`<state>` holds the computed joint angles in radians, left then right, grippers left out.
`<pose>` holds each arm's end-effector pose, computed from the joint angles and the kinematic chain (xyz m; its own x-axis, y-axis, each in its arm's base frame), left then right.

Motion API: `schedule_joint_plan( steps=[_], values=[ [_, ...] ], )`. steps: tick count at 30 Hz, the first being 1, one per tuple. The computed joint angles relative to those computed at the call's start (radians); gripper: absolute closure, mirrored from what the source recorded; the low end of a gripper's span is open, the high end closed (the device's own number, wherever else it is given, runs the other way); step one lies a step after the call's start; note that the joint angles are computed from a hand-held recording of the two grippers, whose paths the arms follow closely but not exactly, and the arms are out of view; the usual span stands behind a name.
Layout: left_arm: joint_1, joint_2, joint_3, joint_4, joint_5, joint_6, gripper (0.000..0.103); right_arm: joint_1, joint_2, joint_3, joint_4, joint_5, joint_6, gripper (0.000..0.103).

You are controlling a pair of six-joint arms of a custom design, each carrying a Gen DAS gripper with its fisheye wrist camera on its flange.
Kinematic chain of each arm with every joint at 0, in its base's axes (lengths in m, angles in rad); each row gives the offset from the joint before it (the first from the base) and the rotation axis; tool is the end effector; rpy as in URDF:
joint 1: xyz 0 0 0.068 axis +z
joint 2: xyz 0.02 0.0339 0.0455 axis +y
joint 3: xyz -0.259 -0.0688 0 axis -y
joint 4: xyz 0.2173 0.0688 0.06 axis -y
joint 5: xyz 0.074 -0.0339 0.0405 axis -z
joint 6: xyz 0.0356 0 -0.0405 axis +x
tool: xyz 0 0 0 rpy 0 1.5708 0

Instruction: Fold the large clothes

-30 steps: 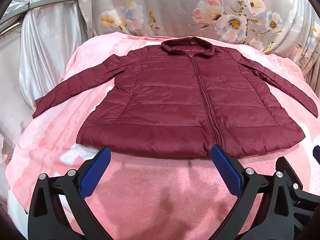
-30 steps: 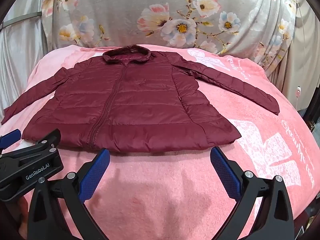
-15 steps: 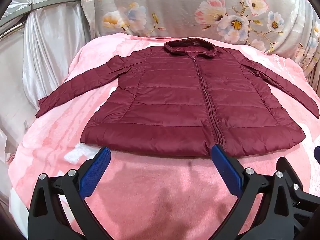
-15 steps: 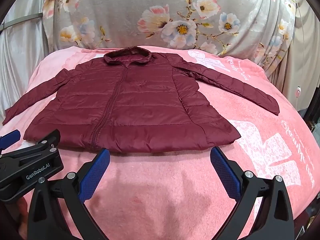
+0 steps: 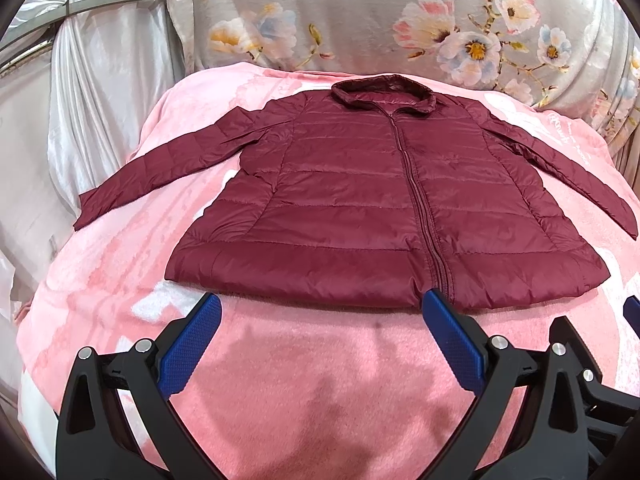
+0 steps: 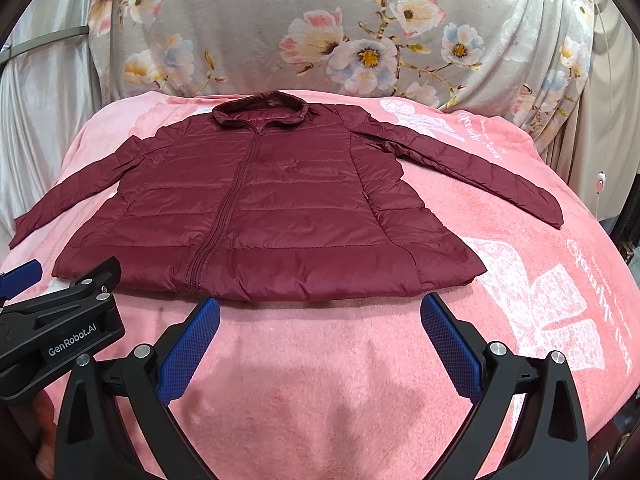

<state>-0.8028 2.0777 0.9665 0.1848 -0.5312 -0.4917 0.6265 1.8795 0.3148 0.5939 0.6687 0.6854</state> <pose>0.2622 -0.2456 0.0881 -0.6826 0.1208 -0.7207 0.0981 0.9925 0.0734 0.1892 0.1097 0.0592 -0.6293 0.1576 -0.7610 0.2866 0.9573 -0.0387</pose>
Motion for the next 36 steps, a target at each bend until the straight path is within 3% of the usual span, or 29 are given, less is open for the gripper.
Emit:
schedule_joint_plan(
  steps=[36],
  values=[
    [0.007, 0.006, -0.021, 0.017, 0.004, -0.007, 0.005, 0.005, 0.034, 0.014, 0.016, -0.012, -0.013, 0.005]
  ],
)
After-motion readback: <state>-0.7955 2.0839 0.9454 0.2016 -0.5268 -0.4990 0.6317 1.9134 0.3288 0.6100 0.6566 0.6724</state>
